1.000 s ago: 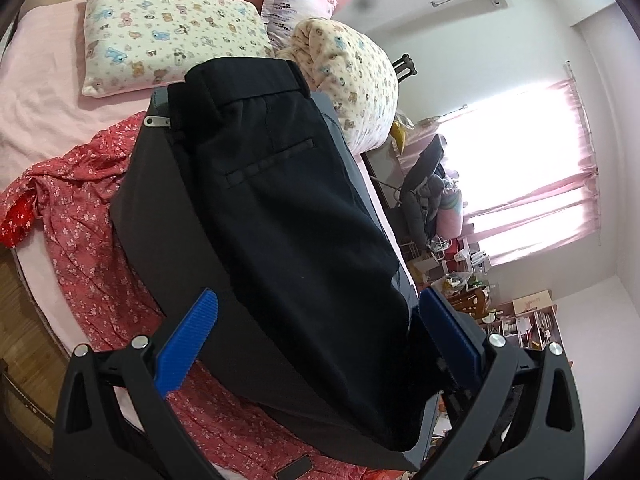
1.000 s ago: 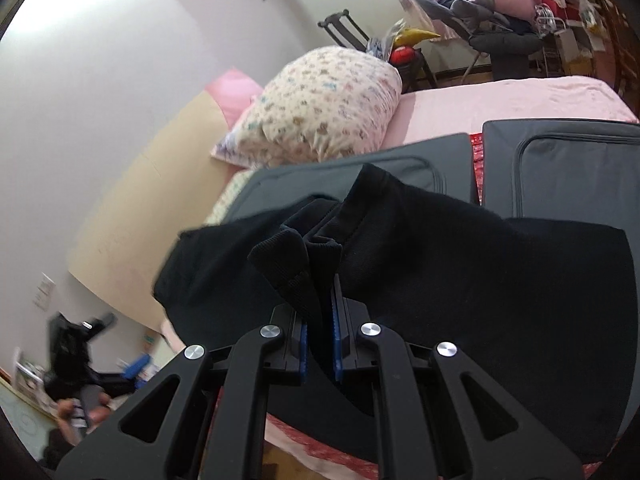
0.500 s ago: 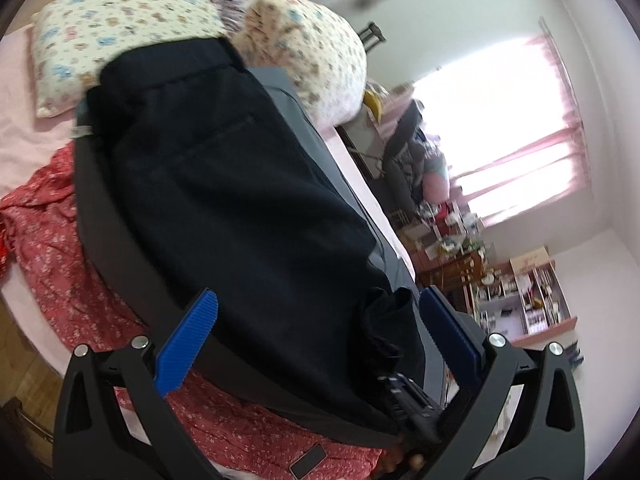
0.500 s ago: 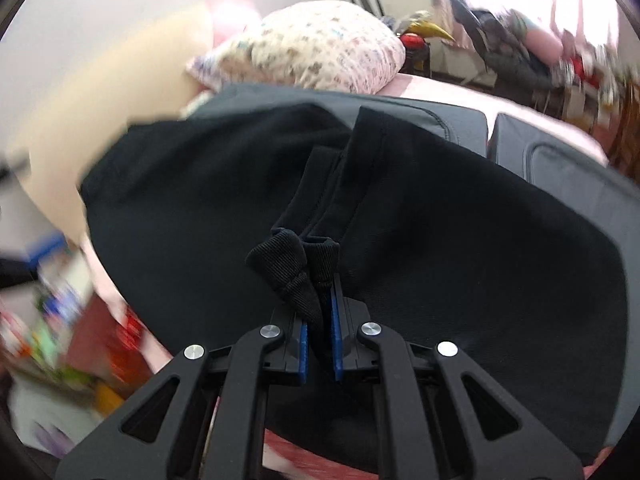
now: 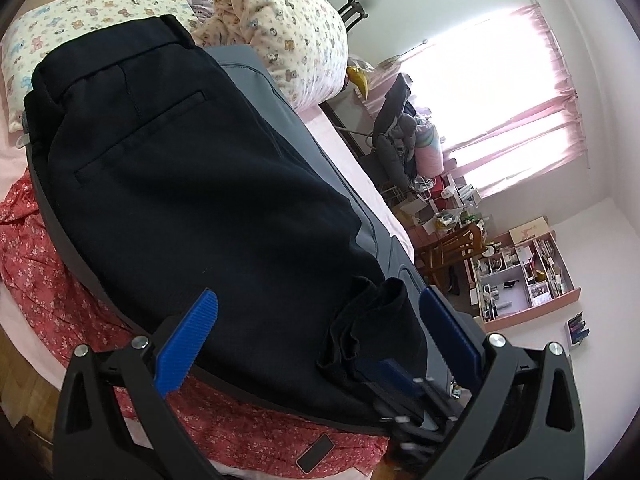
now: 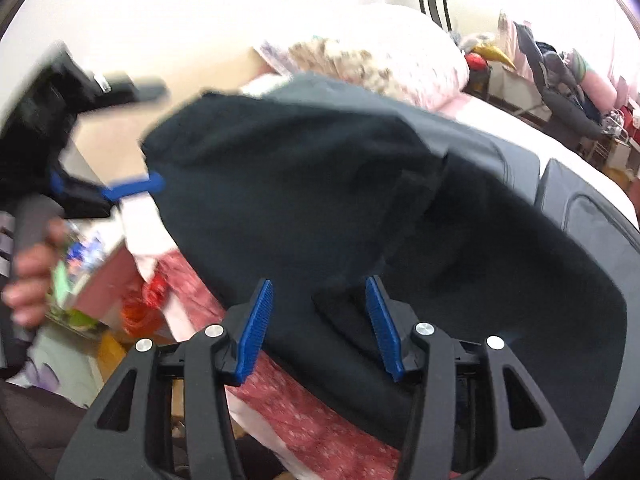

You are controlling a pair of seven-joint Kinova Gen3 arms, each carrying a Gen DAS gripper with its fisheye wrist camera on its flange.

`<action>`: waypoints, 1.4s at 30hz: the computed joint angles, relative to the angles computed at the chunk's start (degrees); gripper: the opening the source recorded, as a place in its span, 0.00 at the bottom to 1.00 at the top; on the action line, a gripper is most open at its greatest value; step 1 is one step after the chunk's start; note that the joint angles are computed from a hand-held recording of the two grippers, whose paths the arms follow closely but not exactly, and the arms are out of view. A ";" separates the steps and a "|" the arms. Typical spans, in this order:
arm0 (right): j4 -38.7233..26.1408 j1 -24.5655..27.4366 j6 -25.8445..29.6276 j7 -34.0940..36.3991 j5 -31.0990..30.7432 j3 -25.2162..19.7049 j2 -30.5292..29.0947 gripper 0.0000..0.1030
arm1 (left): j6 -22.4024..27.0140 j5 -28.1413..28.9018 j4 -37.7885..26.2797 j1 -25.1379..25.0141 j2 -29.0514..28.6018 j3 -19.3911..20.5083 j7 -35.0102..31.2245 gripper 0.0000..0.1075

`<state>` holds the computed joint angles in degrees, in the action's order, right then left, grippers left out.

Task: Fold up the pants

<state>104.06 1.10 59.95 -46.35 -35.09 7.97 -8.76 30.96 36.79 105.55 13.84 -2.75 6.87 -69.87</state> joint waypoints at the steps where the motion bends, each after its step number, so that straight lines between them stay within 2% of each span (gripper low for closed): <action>1: -0.52 0.36 -0.44 0.24 -1.59 0.89 -0.01 0.49 | 0.16 -0.26 -0.08 0.03 -0.05 0.07 0.28 0.94; 3: -0.82 1.52 -2.85 -0.64 -2.87 1.86 -0.09 0.49 | 0.64 -0.87 -0.69 0.20 0.53 0.32 0.64 0.94; 6: -1.33 2.77 -5.28 -1.84 -0.50 2.40 0.29 0.45 | 1.43 -1.52 -1.49 0.33 1.55 0.67 0.97 0.94; 7: -1.37 3.48 -4.74 -0.53 1.48 1.57 0.56 0.43 | 1.72 -1.38 -1.56 0.33 1.78 0.75 0.81 0.94; 9: -0.87 2.59 -3.20 1.89 3.28 1.85 0.80 0.34 | 3.83 -1.05 -2.85 0.21 3.35 0.95 -0.06 0.94; 12: 0.42 2.16 -2.03 4.72 2.89 1.41 1.24 0.25 | 7.13 0.57 -5.45 -0.17 6.40 1.83 -3.36 0.94; 17: 1.51 1.57 -2.10 5.36 2.81 -0.66 2.98 0.24 | 10.43 0.50 -8.64 -0.11 10.26 3.58 -5.45 0.94; 22: 2.64 0.90 -3.27 6.17 3.20 -2.26 3.66 0.24 | 10.62 0.34 -9.22 -0.54 10.74 3.70 -5.08 0.94; 24: 2.90 1.23 -3.98 5.12 4.39 -2.99 4.34 0.16 | 10.41 0.54 -8.77 -0.90 10.37 3.55 -4.99 0.94; 30: 0.92 2.12 1.82 4.86 1.86 -0.73 5.68 0.16 | 10.48 1.13 -8.32 -1.75 10.03 3.18 -5.09 0.94; 34: 2.45 2.75 -0.48 4.64 4.21 -2.74 4.66 0.16 | 10.79 1.20 -8.50 -2.09 10.09 3.10 -5.11 0.94; 40: 3.65 1.11 -2.81 3.22 6.89 -3.55 3.15 0.16 | 11.18 0.98 -8.77 -2.08 9.97 3.08 -4.98 0.94; 42: 4.61 0.12 -4.75 2.63 8.56 -4.35 2.16 0.19 | 11.18 1.00 -8.78 -2.07 9.95 3.08 -4.95 0.94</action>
